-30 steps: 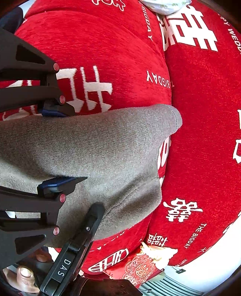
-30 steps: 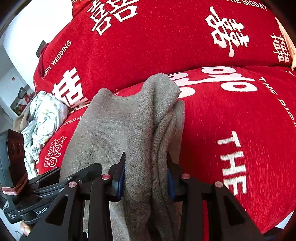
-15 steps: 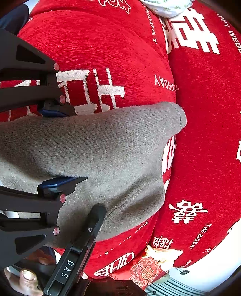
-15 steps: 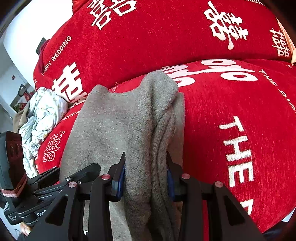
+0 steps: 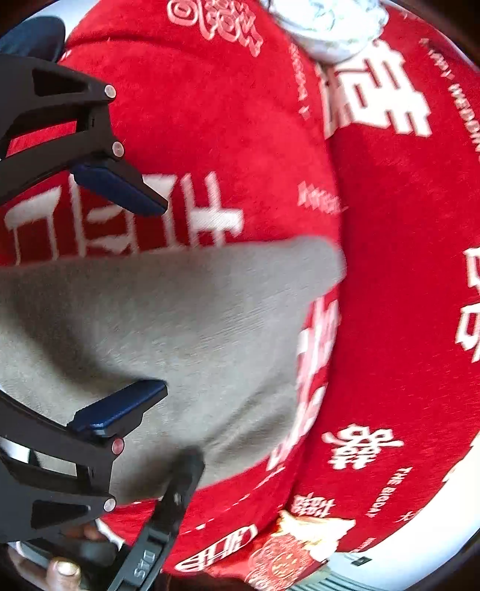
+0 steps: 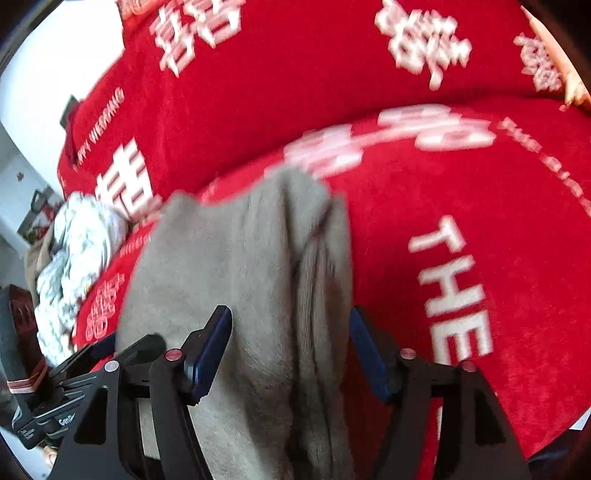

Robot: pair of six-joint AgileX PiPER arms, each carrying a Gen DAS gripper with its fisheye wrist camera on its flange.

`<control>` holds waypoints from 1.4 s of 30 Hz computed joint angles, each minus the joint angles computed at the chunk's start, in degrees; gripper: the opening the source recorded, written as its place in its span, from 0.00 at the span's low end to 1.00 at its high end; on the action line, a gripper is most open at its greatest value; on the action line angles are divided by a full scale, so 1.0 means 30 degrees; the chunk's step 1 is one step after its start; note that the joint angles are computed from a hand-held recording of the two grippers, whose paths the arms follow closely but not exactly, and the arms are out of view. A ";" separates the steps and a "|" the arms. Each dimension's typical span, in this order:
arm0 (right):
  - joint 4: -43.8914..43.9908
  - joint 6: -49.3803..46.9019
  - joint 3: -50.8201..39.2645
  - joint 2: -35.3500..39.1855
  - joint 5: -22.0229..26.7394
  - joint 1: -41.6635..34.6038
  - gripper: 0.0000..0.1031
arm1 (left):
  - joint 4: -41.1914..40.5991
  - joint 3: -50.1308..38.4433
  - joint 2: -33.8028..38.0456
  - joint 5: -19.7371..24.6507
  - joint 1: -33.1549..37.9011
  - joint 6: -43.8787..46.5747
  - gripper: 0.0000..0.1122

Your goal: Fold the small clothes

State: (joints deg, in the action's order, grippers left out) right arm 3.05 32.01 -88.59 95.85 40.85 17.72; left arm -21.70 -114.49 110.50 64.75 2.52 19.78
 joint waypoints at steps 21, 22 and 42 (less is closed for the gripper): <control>-0.6625 0.1265 -0.3144 0.0033 0.3350 0.3435 0.78 | 0.2311 0.2206 -0.2993 -0.2259 -0.0866 0.0130 0.81; -0.7309 0.1402 -0.3367 0.0091 0.3853 0.3802 0.78 | 0.2187 0.2256 -0.3129 -0.2154 -0.0820 0.0182 0.81; -0.9787 0.2878 -0.1813 -0.0925 0.5364 0.5885 0.78 | 0.1653 0.5233 -0.5434 -0.2909 -0.0265 -0.0399 0.81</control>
